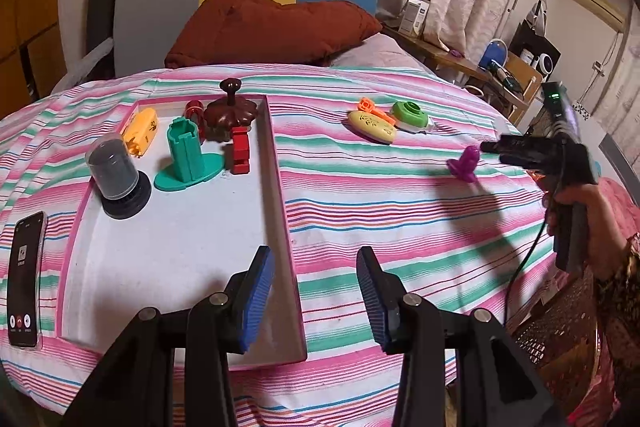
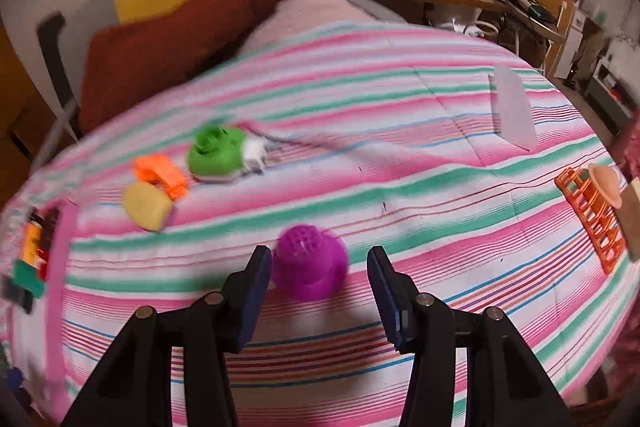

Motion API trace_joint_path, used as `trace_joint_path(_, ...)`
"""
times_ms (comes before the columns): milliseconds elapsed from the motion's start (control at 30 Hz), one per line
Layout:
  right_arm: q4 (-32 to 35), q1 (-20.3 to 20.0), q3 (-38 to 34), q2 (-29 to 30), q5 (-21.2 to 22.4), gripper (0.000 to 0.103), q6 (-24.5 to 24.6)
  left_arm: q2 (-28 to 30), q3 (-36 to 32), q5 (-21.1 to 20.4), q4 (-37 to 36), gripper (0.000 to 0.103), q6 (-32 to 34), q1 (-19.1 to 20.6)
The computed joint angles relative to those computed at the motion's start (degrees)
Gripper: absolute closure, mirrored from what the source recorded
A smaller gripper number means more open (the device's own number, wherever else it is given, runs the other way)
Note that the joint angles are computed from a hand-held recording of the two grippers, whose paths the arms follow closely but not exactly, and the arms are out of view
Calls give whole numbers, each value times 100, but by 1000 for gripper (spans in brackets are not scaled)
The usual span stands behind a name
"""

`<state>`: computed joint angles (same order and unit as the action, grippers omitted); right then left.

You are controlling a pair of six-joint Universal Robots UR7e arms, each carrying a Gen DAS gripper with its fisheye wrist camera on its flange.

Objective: Organize rigid objects
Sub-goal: 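Move the right gripper to the purple perforated cup and grasp it, then grasp the yellow egg-shaped piece with the left gripper while the right holds the purple cup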

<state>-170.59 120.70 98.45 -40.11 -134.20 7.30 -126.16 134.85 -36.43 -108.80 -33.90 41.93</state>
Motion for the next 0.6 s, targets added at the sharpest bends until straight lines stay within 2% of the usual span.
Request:
trace_joint_path(67, -615, -45, 228, -153, 197, 38, 272, -17, -1, -18, -8, 60, -33, 5)
trace_joint_path(133, -671, -116, 267, -224, 341, 34, 436, 4, -11, -48, -31, 60, -38, 38)
trace_joint_path(200, -254, -142, 165, -203, 365, 34, 481, 11, -13, -62, -29, 60, -53, 32)
trace_joint_path(367, 444, -140, -235, 135, 368, 34, 84, 119, -29, -54, -108, 60, 9, 8)
trace_joint_path(433, 861, -147, -533, 356, 223, 35, 3, 230, -60, -80, -179, 60, 39, 52)
trace_joint_path(467, 951, -157, -626, 435, 169, 36, -55, 307, -86, -116, -230, 60, 54, 90)
trace_joint_path(500, 1011, -175, -708, 508, 131, 45, -146, 387, -108, -159, -313, 60, 96, 127)
trace_joint_path(533, 1116, -188, -832, 607, 81, 67, -289, 458, -120, -159, -394, 60, 134, 135)
trace_joint_path(600, 1108, -200, -907, 691, 2, 71, -498, 599, -134, -110, -543, 60, 198, 138)
